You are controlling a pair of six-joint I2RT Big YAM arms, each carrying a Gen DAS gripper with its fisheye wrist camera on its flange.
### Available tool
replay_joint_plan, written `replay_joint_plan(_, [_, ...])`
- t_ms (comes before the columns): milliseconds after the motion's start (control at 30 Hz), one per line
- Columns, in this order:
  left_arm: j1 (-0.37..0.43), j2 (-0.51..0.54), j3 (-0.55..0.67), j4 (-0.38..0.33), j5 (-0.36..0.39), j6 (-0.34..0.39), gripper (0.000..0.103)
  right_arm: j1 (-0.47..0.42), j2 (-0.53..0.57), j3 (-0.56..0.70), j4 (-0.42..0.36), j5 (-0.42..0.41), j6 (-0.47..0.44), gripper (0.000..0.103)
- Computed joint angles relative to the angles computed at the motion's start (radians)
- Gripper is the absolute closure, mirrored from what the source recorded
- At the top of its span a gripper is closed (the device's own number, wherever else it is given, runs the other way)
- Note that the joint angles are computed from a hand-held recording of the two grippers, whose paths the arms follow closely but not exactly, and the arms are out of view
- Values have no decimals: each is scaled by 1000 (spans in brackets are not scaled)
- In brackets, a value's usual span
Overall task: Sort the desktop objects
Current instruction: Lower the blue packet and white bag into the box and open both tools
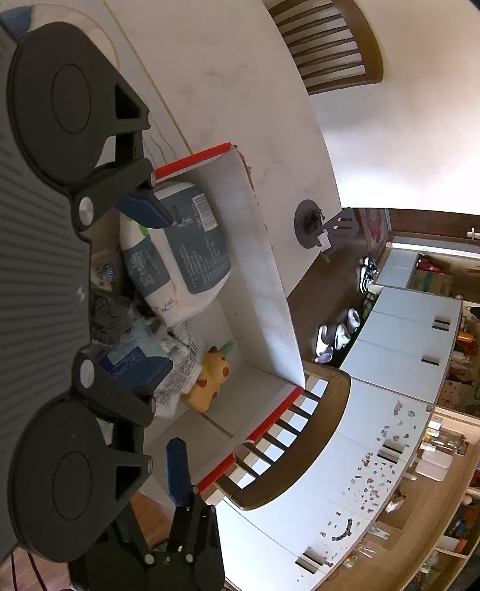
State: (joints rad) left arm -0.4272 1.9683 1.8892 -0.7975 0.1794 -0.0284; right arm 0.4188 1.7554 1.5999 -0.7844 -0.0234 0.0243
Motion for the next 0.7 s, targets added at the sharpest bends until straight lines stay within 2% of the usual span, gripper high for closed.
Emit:
replay_joint_plan(333, [-1,-69,-88,33,18,-12,27,-13,-66,-51,29,-33,18,49])
replay_joint_plan(467, [0,-98,-122,44,21,-19,26,-11,-92,-73,45,-35,23,42])
replay_joint_plan(600, [-3,-127,-154,56,20,-19,21,-10,-110,-84,48,-38,39,41])
replay_joint_plan(700, [-5,-146,-175,61,18,-28,21,-11,-124,-93,54,-40,49,39])
